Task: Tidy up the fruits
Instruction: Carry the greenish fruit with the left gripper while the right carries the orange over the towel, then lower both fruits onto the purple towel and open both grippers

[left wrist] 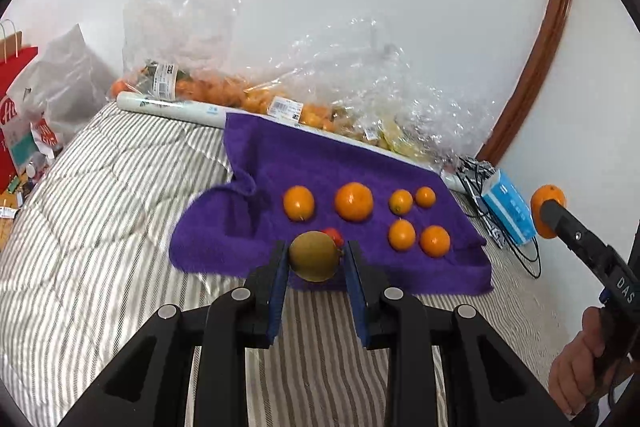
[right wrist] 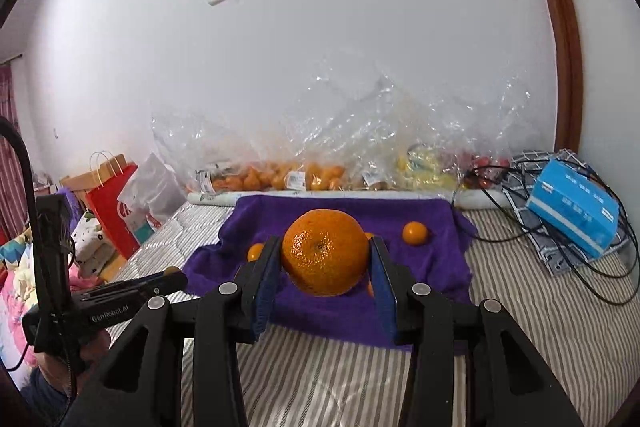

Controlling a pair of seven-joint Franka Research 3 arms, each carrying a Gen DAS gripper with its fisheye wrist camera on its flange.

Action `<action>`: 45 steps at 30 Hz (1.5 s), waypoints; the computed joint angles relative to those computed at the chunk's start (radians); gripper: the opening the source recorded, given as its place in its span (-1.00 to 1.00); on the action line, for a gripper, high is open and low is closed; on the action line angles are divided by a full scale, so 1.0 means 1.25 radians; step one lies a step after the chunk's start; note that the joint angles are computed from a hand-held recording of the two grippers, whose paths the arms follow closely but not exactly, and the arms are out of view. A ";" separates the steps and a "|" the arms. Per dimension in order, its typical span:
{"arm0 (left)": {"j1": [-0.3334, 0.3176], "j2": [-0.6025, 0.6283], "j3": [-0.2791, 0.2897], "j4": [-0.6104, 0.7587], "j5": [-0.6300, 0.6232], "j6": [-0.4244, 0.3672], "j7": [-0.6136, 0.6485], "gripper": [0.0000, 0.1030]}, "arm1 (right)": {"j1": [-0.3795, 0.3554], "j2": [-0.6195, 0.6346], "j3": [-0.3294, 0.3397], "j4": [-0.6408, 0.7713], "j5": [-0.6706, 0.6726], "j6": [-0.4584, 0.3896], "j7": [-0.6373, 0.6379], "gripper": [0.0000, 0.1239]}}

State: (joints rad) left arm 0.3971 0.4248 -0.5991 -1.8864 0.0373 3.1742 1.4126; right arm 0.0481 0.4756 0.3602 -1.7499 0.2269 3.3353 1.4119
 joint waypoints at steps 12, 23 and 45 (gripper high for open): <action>-0.067 0.033 0.057 0.100 -0.002 -0.041 0.017 -0.48 | 0.022 0.046 -0.028 0.086 -0.001 -0.014 -0.019 -0.30; -0.164 0.079 0.134 0.210 -0.021 -0.080 0.034 -0.48 | 0.047 0.108 -0.056 0.192 0.028 -0.039 -0.052 -0.30; -0.266 0.265 0.224 0.467 -0.009 -0.175 0.007 -0.48 | 0.079 0.263 -0.114 0.415 0.140 -0.154 -0.063 -0.30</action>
State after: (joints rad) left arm 0.0644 0.7556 -0.3190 -1.3023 0.0257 2.9559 1.4208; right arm 0.1468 0.8046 0.2177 -1.2318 0.4018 3.1430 1.3330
